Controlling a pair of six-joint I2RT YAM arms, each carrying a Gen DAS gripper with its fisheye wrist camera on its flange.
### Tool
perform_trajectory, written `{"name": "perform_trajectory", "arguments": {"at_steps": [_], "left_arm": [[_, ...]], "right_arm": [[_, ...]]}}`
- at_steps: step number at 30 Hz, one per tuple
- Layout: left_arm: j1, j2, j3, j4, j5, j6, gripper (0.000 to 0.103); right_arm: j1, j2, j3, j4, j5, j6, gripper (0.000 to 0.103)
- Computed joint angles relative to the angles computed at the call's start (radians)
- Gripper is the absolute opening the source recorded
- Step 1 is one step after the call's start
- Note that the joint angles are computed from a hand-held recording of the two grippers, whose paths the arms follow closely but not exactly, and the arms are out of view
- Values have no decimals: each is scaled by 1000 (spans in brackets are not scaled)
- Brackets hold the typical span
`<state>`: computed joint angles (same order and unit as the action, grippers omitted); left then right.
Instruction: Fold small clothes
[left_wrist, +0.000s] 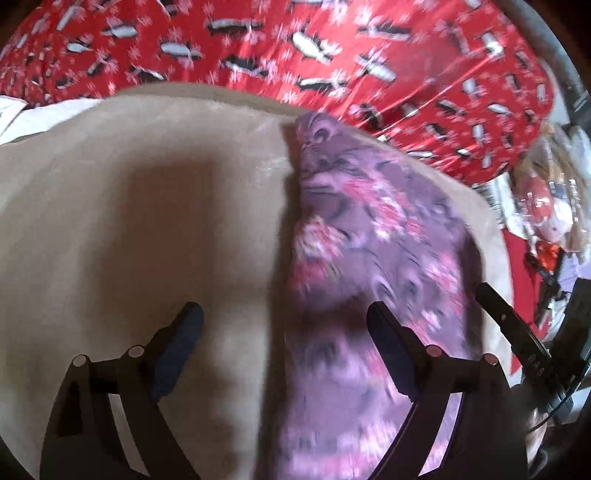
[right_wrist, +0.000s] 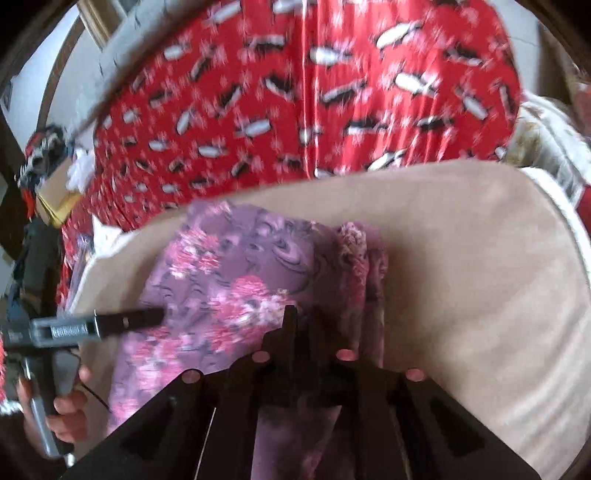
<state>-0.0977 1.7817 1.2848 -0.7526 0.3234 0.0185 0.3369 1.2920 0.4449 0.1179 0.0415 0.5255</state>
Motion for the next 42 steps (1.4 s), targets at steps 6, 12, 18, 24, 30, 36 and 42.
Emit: {"name": "perform_trajectory", "arguments": {"at_steps": [6, 12, 18, 24, 30, 36, 42], "left_arm": [[-25, -50, -145, 39, -49, -4, 92], [20, -211, -221, -23, -6, 54, 91], [39, -224, -256, -66, 7, 86, 92], [159, -110, -152, -181, 207, 109, 92], [136, 27, -58, -219, 349, 127, 92], [79, 72, -28, -150, 367, 39, 100], [-16, 6, -79, -52, 251, -8, 85]], "right_arm": [[134, -15, -52, -23, -4, -30, 15], [212, -254, -128, -117, 57, 62, 18], [208, -285, -180, -214, 62, 117, 20], [6, -515, -226, -302, -39, 161, 42], [-162, -257, -284, 69, -269, 237, 55], [-195, 73, -268, 444, -408, 238, 64], [-136, 121, -179, 367, -349, 163, 52]]}}
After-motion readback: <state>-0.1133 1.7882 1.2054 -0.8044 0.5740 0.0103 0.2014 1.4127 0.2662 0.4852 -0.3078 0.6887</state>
